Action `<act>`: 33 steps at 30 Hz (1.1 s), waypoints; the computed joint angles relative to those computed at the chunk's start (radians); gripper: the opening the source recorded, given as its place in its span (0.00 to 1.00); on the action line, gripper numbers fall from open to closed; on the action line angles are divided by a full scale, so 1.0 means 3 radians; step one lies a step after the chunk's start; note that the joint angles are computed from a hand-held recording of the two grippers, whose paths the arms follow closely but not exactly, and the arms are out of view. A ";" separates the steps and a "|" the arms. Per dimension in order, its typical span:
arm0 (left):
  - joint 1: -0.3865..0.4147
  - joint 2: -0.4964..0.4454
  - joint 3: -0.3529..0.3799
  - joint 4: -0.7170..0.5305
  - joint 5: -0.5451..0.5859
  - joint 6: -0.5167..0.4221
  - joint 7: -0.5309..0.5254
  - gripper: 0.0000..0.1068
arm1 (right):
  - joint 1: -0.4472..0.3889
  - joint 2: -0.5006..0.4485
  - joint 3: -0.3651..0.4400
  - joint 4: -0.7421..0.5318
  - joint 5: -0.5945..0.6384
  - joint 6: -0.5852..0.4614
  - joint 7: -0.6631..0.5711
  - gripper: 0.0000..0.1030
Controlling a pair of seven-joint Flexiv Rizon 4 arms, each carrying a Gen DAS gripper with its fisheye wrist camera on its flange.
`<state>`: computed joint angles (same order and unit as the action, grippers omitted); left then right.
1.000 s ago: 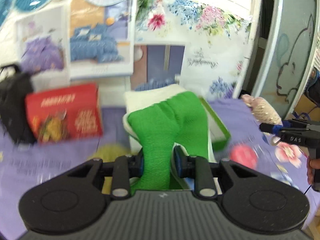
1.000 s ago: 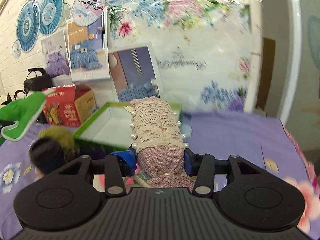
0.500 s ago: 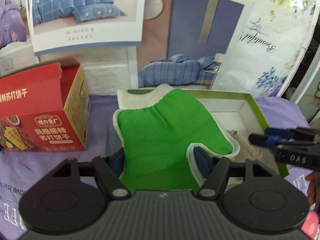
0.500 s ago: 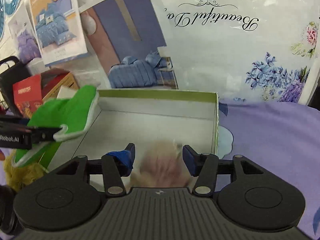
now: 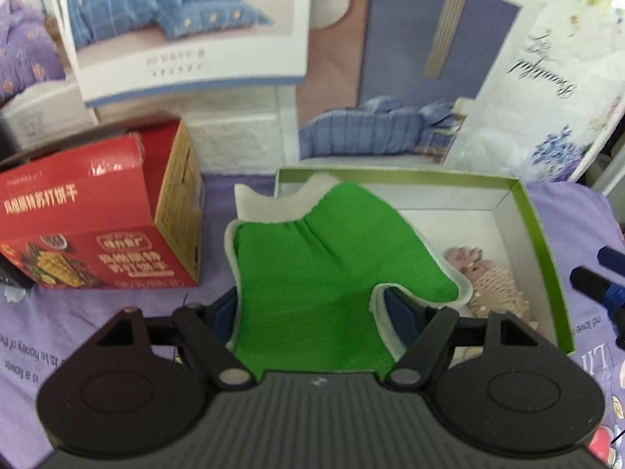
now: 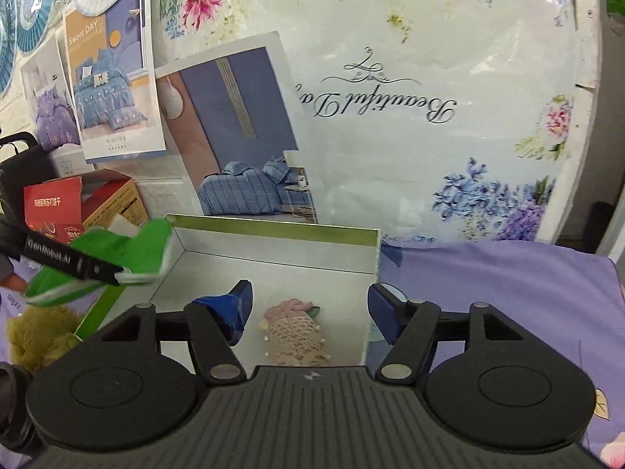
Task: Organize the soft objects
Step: 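Place the green cloth in the box with left tool while right tool drops pink roll in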
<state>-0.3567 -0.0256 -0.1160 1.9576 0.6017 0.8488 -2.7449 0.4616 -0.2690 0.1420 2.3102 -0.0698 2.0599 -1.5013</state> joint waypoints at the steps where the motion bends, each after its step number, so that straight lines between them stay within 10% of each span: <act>1: -0.0003 -0.0003 -0.0008 -0.0015 -0.0015 -0.0014 0.0029 0.71 | -0.0027 0.0011 0.0009 0.0019 -0.0020 -0.0012 0.0010 0.50; 22: -0.0100 -0.0206 0.0044 -0.0093 -0.0362 0.0473 0.0423 0.74 | -0.0473 -0.0147 0.0152 0.0109 -0.0471 0.0233 0.0279 0.52; 29: -0.0076 -0.0207 0.0151 0.0144 -0.0388 0.1142 0.0257 0.77 | -0.0579 -0.0213 0.0152 0.0124 -0.0626 0.0356 0.0443 0.52; 33: -0.0009 -0.0227 0.0179 0.0355 -0.0699 0.1656 0.0460 0.96 | -0.0600 -0.0250 0.0144 0.0128 -0.0688 0.0417 0.0487 0.52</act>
<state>-0.3595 -0.0937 -0.0623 2.0642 0.3920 1.3455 -2.6069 0.2816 -0.3441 0.1852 2.3488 -0.2762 2.1850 -1.3554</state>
